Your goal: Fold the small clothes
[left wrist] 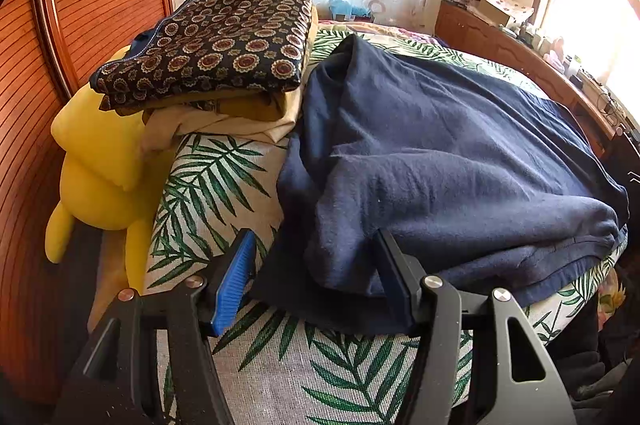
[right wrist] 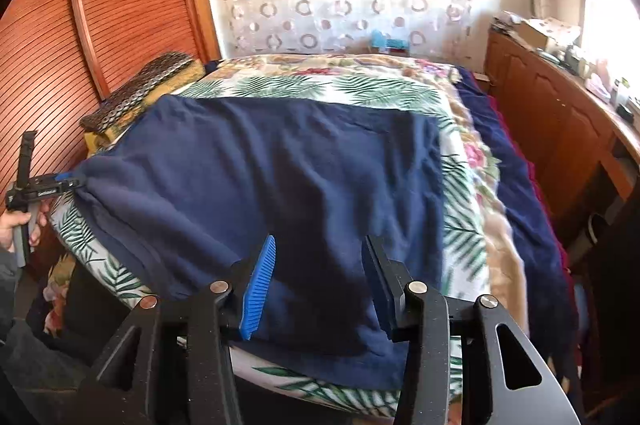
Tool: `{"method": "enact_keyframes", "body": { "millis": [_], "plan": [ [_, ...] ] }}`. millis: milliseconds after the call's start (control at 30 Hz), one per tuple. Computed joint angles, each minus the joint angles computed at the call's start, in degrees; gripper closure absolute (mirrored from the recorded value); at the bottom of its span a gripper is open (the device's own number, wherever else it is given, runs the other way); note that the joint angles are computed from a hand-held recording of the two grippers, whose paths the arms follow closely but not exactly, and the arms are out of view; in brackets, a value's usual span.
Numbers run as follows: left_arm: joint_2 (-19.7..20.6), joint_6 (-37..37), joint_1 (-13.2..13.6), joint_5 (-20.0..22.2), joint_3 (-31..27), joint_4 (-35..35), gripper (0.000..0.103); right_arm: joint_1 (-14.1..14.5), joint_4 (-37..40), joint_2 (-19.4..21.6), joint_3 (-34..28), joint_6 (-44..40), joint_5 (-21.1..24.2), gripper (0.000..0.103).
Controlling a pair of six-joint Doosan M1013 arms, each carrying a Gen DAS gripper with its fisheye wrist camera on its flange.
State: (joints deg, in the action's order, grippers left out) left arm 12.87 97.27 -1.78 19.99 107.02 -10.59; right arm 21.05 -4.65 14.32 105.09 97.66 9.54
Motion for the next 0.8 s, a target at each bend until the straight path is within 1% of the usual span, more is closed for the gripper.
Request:
{"method": "enact_keyframes", "body": {
  "millis": [33, 133, 267, 333, 433, 467, 533, 600, 633, 767, 800],
  "plan": [
    [0.09, 0.01, 0.01, 0.06, -0.02, -0.04, 0.042, 0.15, 0.38, 0.52, -0.47, -0.57, 0.13, 0.056],
    [0.34, -0.04, 0.04, 0.35, -0.11, -0.31, 0.042, 0.54, 7.93, 1.85, -1.65, -8.45, 0.74, 0.053],
    [0.41, 0.09, -0.07, 0.18, -0.02, -0.33, 0.042, 0.8, 13.29, 4.18, -3.91, -14.66, 2.55, 0.052],
    [0.43, 0.67, 0.05, 0.12, -0.01, -1.14, 0.041, 1.02, 13.36, 5.17, -4.73, -15.11, 3.16, 0.052],
    [0.36, 0.62, 0.01, -0.45, 0.25, -1.32, 0.041, 1.44, 7.54, 6.8, -6.4, -9.56, 4.02, 0.051],
    [0.35, 0.58, -0.01, -0.59, 0.31, -1.33, 0.041, 1.46, 4.63, 7.34, -6.92, -6.56, 4.41, 0.051],
    [0.29, 0.89, 0.01, -0.87, 0.44, -1.83, 0.04, 2.09, -7.22, 8.47, -7.97, 5.78, 6.14, 0.051],
    [0.24, 1.21, 0.01, -1.26, 0.61, -2.17, 0.04, 2.48, -13.9, 9.57, -8.91, 13.03, 7.67, 0.051],
    [0.2, 0.84, -0.07, -1.48, 0.72, -1.79, 0.04, 2.62, -16.91, 9.63, -8.68, 15.83, 6.71, 0.051],
    [0.02, 0.65, -0.21, -2.57, 1.24, -1.68, 0.041, 2.92, -21.58, 10.2, -8.73, 21.06, 5.48, 0.048],
    [-0.02, 1.71, -0.16, -2.67, 1.28, -2.66, 0.048, 3.05, -24.12, 10.38, -8.58, 23.49, 4.69, 0.045]
  ]
}}
